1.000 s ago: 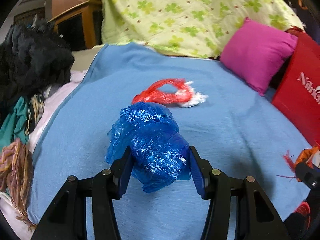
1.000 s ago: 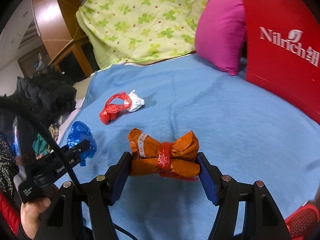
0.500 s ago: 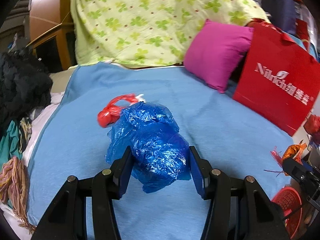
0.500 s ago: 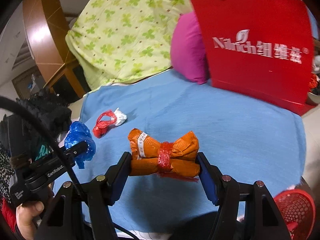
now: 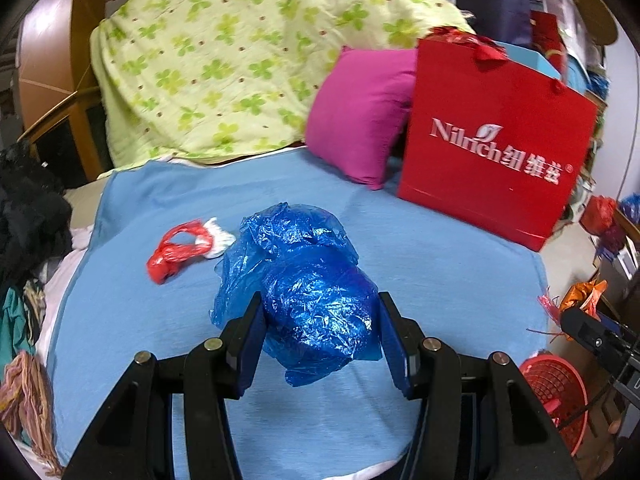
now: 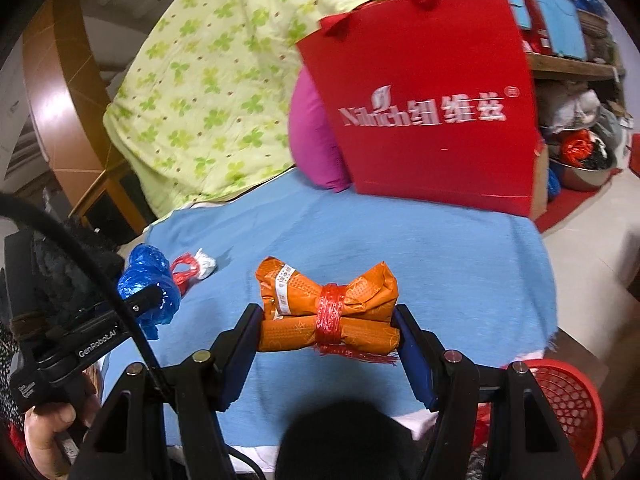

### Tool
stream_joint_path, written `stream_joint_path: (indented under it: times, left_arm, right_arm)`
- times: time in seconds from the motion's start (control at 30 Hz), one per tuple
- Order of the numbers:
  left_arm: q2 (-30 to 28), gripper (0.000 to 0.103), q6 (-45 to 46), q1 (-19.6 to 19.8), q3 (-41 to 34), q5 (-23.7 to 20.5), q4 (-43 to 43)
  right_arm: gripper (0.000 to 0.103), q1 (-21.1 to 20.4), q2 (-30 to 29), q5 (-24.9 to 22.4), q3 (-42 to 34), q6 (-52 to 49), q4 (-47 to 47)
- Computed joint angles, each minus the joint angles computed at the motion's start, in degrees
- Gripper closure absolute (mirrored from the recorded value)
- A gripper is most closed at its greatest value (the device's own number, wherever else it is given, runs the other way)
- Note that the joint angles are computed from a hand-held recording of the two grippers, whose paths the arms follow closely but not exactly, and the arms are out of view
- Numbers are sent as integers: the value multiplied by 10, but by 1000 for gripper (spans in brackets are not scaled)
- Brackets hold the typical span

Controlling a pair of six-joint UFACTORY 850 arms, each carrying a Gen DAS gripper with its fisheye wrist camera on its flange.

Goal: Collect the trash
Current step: 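Carry the blue and orange bags toward the red basket with both grippers, then lower the orange bag into the red basket and open the right gripper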

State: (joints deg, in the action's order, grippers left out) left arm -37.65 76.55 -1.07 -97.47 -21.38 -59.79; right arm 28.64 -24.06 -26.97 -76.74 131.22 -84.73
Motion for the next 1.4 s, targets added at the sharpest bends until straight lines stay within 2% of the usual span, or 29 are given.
stream_joint_path:
  times: [0.47,0.83,1.4]
  left_arm:
    - [34,48,81,-27,55,-19,-48]
    - [56,48,100,-40,88,-60,-50]
    - [81,48,131,-69,138,-84,-43]
  right_arm:
    - [35,3,85,-59,121,66,3]
    - [35,5,139,-96,204,86,47]
    - [35,-3,177,-93,291,116,97]
